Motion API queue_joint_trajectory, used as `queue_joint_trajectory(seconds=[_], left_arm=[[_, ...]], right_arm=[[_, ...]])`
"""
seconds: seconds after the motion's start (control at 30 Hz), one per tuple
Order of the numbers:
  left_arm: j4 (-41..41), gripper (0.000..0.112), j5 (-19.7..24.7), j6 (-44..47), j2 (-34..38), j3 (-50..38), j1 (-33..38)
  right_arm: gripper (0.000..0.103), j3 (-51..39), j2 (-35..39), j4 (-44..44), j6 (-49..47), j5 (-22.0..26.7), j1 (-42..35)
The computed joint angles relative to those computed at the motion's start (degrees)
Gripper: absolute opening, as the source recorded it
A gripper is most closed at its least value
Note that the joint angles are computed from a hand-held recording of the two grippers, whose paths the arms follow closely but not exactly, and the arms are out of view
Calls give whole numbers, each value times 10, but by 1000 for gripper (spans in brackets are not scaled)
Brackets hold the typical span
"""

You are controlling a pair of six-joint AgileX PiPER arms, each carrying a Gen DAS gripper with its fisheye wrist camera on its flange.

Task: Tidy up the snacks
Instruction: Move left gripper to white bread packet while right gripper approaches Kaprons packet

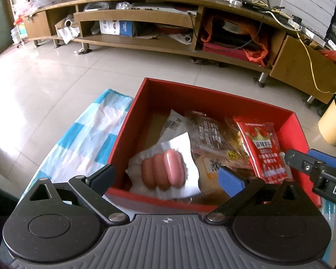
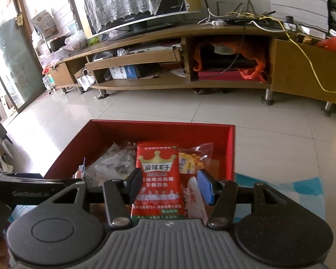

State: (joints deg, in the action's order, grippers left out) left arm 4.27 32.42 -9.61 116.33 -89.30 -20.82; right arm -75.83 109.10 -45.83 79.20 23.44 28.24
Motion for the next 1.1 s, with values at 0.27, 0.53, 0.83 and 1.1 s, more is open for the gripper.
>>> queue_joint_trajectory(seconds=[0.27,0.53,0.83,1.1], left_arm=[[-120,101,-5,110,-82,123,-5],[-229,101,30,164,-136,228,-50],[-166,102,38,-54,-118,225,-174],[31,103,72,-331,-51,171,-275]], right_arm=[[55,101,-79,-16,29,15,13],[59,230,-180,-12,47,37,31],[59,326,-288,-32,95,23,6],[61,369,-352,-47,113,5,1]])
